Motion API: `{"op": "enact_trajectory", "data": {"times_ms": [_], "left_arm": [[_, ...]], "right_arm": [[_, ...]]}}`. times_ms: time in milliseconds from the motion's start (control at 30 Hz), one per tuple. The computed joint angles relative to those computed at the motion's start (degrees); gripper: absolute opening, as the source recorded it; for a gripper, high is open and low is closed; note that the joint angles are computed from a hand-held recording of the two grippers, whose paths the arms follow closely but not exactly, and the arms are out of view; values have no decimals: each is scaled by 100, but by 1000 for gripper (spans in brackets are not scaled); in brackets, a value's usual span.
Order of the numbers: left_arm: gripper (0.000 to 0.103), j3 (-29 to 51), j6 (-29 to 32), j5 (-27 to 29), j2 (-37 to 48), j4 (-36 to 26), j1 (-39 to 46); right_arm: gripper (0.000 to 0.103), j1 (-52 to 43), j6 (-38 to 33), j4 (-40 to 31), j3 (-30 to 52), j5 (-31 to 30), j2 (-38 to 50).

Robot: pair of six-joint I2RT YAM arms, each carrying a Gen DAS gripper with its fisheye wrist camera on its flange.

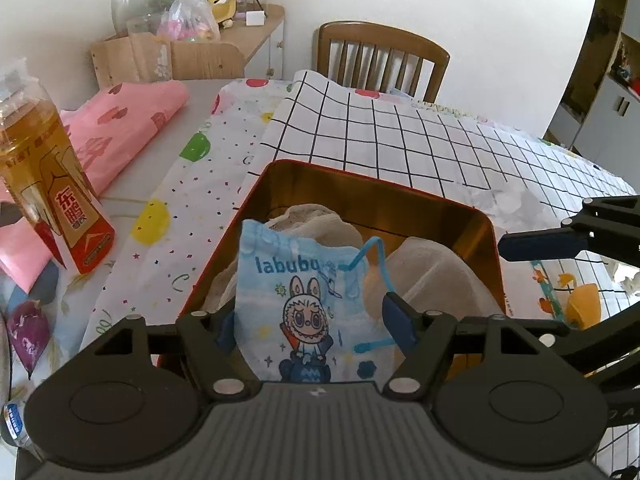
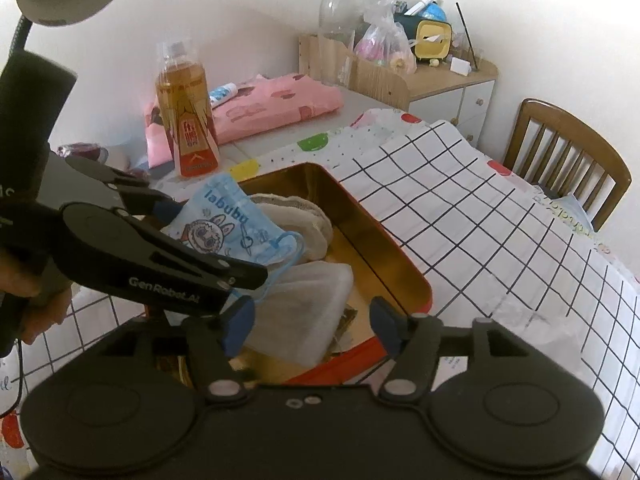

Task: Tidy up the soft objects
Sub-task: 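Lower the blue labubu pouch into the tin tray and open the left tool, then move the left tool back over the table toward the yellow plush toy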

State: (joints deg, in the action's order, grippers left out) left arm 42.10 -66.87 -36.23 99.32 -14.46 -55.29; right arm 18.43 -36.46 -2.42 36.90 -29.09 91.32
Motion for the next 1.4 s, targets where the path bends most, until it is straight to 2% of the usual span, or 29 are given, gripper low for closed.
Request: {"op": "enact_trajectory", "data": {"times_ms": [400, 533, 733, 833, 1033, 1100, 1167, 1200, 1333, 1400], "left_arm": [[74, 335, -458, -437, -320, -874, -569], [81, 458, -662, -620, -445, -1190, -807], [82, 739, -925, -871, -555, -1686, -1196], [86, 962, -1085, -993, -520, -1968, -1403], [87, 1528, -1233, -1219, -293, -2495, -1705], [91, 1681, -1211, -1253, -230, -2548, -1773], [101, 1895, -1251, -1349, -98, -2691, -1844], [101, 1976, -1265, -1409, -47, -2732, -1884], [101, 2086, -934, -1413, 17, -2366, -1931], [101, 2340, -868, -1445, 238, -2412, -1944]], "right_arm": [[80, -807, -111, -588, -203, -751, -864], [87, -1192, -197, -909, -281, -1023, -1247], [92, -1912, -469, -1536, -372, -1484, -1869], [95, -2322, -633, -1850, -384, -1727, -2086], [102, -3253, -1162, -2573, -348, -2232, -2325], [102, -3653, -1488, -2894, -279, -2403, -2285], [103, -4062, -1842, -3180, -228, -2532, -2233], [103, -4235, -1997, -3296, -194, -2582, -2189], [103, -5139, -2880, -3940, 40, -2788, -1852], [103, -5529, -3130, -4098, 167, -2846, -1639]]}}
